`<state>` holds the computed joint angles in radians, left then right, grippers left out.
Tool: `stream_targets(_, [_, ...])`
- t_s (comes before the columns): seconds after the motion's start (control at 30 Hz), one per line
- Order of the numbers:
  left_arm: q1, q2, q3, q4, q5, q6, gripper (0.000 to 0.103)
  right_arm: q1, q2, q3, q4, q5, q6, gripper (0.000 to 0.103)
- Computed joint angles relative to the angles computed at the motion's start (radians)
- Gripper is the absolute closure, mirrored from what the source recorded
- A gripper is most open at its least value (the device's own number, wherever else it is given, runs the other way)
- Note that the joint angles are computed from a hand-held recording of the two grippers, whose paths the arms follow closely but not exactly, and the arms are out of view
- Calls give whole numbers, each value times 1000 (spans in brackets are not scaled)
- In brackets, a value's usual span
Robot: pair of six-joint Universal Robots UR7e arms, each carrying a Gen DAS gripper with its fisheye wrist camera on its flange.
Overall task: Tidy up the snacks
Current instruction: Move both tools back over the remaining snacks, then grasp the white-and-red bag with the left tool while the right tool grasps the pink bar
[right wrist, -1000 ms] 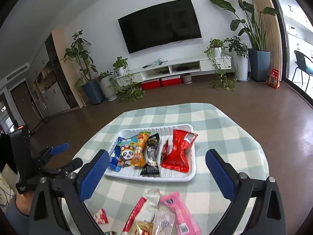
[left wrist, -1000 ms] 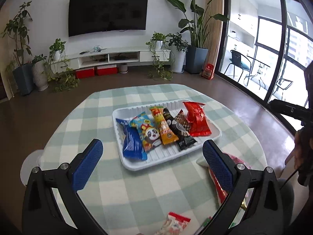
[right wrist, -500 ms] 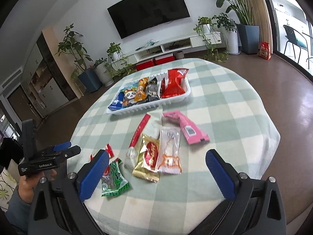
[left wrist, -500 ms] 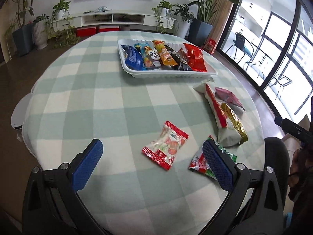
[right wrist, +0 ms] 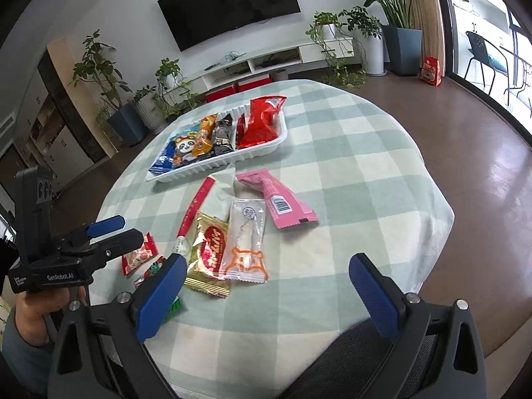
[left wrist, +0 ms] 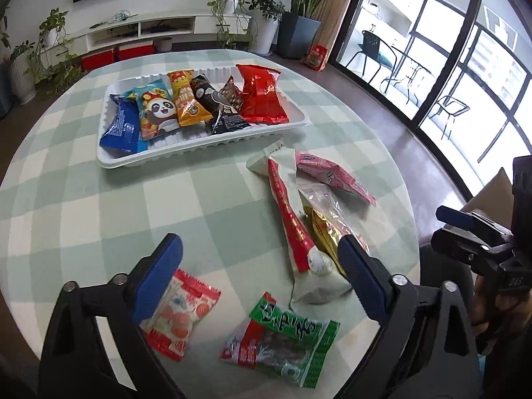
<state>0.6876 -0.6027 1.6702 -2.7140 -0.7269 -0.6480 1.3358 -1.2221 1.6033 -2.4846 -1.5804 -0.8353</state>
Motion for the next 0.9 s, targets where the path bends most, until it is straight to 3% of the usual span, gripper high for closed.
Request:
stream_targets(0.03, [14,13,-44,64,-13,-1,15,1,11,-19,12,-14,11,4])
stream_targets(0.1, [40,42,-113,131,-34,16,30,2,29,-47,23,-28,27,4])
stream_targets(0.2, [77,80,-199,230,-59,20,42,6,55,-83,36,-51,31,4])
stream_targets(0.5, [99,135,-284,323,-99,55,42,16,91,-132,84,-66,16,4])
stream_targets(0.63, [102,166,-334,371,-86,92,42,29,110,-140,89,-92,-5,5])
stream_targets(0.73, [98,170,-340,390,-78,105,52,43,124,-147,81,-123,-32,7])
stream_targets(0.8, [96,163,-327,381,-83,116,65,51,134,-156,81,-148,-54,7])
stream_targets(0.9, [90,145,-300,384,-93,119,76,59,151,-178,97,-182,-72,7])
